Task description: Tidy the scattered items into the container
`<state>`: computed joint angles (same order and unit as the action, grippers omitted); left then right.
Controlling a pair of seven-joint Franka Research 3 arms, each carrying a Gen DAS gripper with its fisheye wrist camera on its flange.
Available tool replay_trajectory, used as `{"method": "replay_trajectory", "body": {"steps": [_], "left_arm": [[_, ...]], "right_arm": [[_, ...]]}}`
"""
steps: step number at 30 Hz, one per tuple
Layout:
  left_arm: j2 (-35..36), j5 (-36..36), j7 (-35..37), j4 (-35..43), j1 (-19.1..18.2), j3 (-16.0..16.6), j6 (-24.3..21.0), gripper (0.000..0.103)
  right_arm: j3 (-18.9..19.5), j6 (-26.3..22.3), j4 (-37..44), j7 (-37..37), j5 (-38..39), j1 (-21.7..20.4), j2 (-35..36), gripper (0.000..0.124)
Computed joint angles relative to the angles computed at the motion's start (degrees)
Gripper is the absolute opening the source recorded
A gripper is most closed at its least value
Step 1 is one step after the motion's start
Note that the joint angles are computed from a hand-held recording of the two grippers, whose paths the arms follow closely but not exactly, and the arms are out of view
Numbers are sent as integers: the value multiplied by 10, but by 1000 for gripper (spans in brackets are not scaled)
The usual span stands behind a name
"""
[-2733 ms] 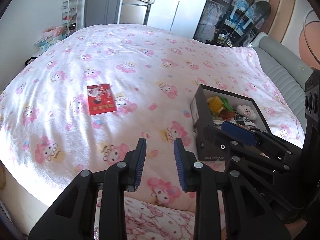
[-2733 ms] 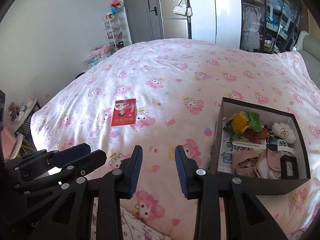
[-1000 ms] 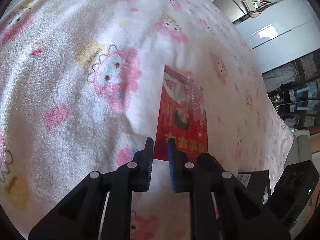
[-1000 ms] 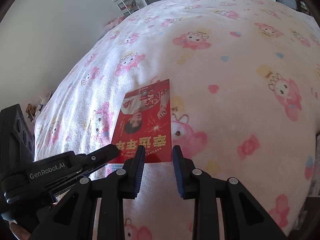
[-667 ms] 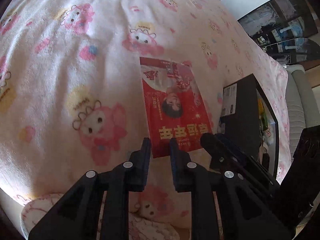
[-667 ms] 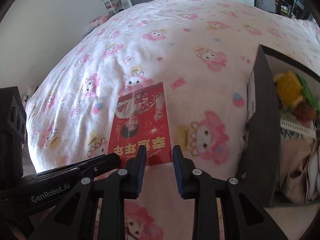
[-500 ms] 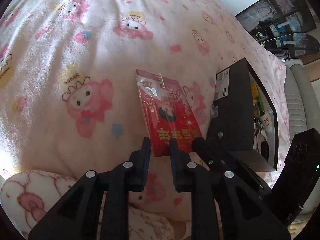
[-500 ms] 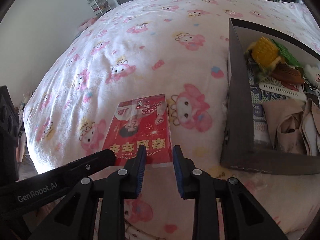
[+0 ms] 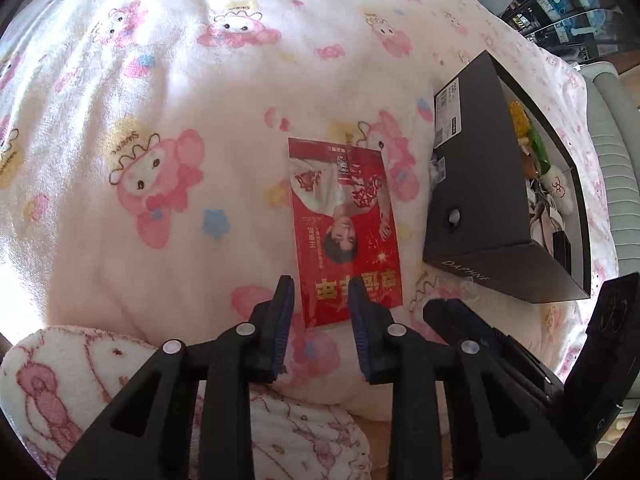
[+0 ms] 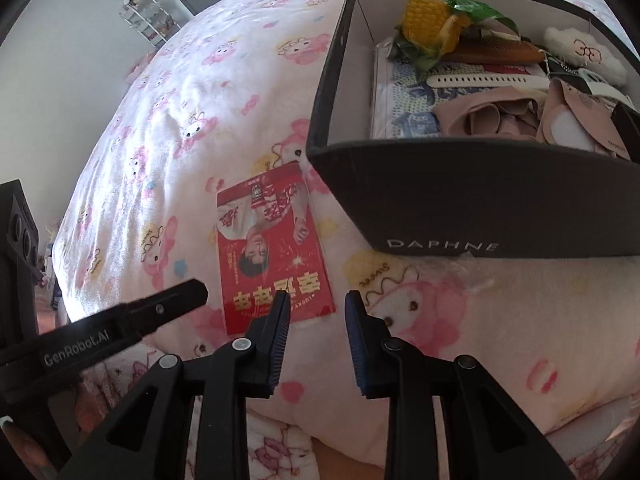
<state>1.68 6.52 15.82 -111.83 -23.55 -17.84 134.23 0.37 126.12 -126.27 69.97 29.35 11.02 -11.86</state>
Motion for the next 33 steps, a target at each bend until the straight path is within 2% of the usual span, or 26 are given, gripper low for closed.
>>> {"method": "replay_trajectory", "body": {"steps": [3,7,11,15,19,25,33], "left_arm": [[26,16,16,25,7,8,-20,33],[63,67,28,75,12,19,-49,33],[97,83,74,113,21,26,-50,37],[137,30,127,122,45,28,7,37],[157,8,131,129,49,29,5,37],[117,0,116,84,44,25,17,36],[63,-142,204,10,46,-8,51,37]], "right_arm": [[-1,-14,-11,-7,5,2,2,26],[-2,-57,-4,-3,23,4,30,26],[1,-44,-14,-16,47,7,28,31],[1,-48,0,5,73,6,49,31],[6,-32,6,13,71,7,58,31],[6,-9,-7,20,68,6,40,31],[-5,9,-25,42,26,-10,-5,31]]}}
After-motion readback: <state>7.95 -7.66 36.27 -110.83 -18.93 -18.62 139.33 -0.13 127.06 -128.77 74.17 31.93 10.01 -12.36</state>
